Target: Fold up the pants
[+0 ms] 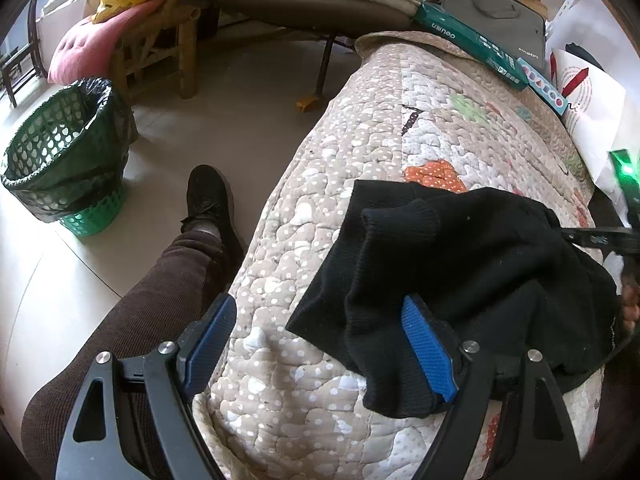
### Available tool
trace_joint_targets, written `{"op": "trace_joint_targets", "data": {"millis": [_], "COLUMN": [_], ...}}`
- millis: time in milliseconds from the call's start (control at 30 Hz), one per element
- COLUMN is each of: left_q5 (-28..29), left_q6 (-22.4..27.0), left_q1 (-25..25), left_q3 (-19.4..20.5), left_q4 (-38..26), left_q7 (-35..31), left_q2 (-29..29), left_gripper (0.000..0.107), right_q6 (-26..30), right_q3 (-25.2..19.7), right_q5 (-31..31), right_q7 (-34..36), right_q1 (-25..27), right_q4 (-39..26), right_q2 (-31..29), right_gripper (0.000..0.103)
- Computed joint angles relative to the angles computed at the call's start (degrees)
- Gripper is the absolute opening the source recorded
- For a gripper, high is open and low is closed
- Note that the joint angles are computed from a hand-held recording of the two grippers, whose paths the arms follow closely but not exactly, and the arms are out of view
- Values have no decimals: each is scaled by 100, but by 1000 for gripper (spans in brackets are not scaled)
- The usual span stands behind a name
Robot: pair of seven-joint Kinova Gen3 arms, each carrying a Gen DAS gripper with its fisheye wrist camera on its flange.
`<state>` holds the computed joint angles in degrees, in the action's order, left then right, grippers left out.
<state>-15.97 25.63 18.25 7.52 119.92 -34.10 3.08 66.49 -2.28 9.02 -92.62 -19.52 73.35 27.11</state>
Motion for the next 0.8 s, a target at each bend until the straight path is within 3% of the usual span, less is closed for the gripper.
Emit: {"op": "trace_joint_targets", "data": {"millis": [133,167,233,333,400,467,533,700,800], "left_q5": [7,49,112,-312,-676,-835,-621,544,1088], "left_q6": [-27,-63,-145,-333,-549,-779,-1156,-1958,-1899], "left_q1": [-4,-20,-156,-56,-279,-259,-39,631,463], "left_q3": [-2,-7,78,-18,159,27,-464,-1689,-1543], "left_q4": [9,35,98,259,476,672,924,1409,1386], "left_q7": [18,-2,-33,543,1009,1387,1437,907,302], "left_q2": [-3,-21,-68,-236,-467,-651,-808,-936,-982], "left_gripper": [84,84,84,84,83,83,83,83,83], "right_q6": [175,56,-235,-838,-904,-894,-875,-466,59], "right_q3": [537,781,985,501,-30,-497,-693,-1007,-1248], "right_q5": [219,451,636,216,-250,-526,-613,-1127,-804], "right_q7": [-608,-830,-1012,-695,-236,159,367,853,371], "right_q1": [-458,-724,-1069,-938,-681,-491,-586,-819,-1006], "right_q4": [-599,-612,-499,59,193,304,335,-52,-678], "right_q2": [399,349,120,-419,-563,-629,-600,-148,451], "right_gripper": [19,24,25,27,27,27,27,27,27]}}
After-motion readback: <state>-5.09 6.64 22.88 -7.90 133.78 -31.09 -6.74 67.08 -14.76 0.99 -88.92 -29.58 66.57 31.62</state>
